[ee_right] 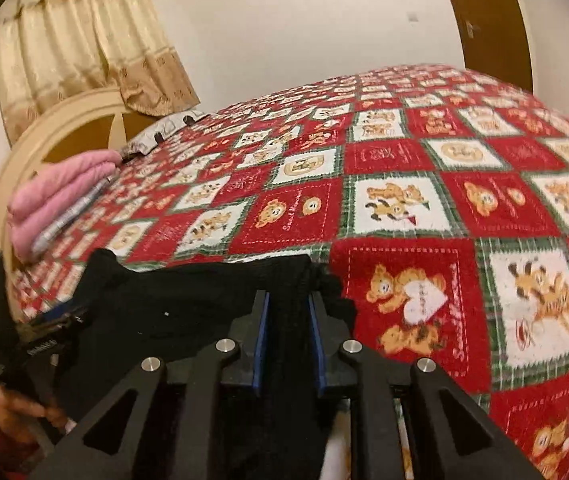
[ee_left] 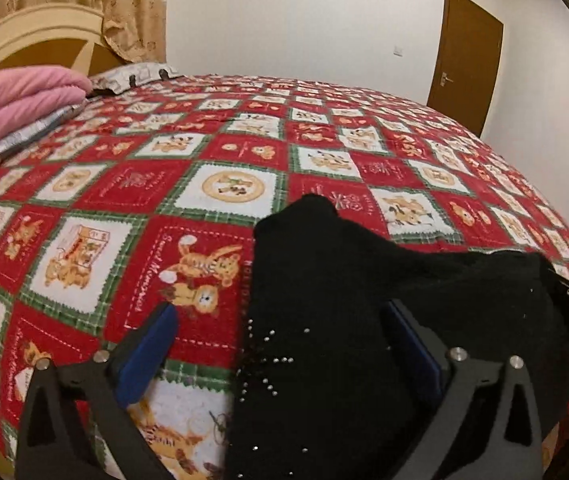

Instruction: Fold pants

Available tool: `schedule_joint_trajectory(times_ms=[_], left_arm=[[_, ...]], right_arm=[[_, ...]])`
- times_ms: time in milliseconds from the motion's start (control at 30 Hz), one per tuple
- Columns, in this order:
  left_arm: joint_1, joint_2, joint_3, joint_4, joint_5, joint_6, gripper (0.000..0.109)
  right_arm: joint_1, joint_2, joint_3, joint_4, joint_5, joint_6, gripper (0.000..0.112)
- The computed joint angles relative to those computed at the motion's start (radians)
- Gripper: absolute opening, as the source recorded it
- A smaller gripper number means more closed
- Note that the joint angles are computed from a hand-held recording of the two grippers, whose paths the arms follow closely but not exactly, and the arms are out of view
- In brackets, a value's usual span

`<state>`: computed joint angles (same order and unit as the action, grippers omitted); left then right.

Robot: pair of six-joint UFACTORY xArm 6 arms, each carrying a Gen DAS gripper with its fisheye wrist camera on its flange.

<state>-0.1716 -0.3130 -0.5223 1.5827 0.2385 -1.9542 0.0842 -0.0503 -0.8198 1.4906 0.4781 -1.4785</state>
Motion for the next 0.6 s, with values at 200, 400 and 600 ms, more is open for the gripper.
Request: schedule_joint_trajectory(times_ms=[200,400,600], left_arm=[[0.073,-0.114,0.088,-0.13,-0.109,0.196,0.103],[0.025,-0.211,0.156,-0.132,-0.013,0.27,0.103],[0.038,-0.179,0.172,-0.194,-0.039,0.272,0.103]], right_arm=[[-0.014,-0.235,0.169,0.118,-0.051,-0.078,0.025],[0.122,-0.327,0.278,0.093,-0.188,-0.168,0.026],[0.142,-0.274,0.285,0.224,-0.231,-0.236,0.027]])
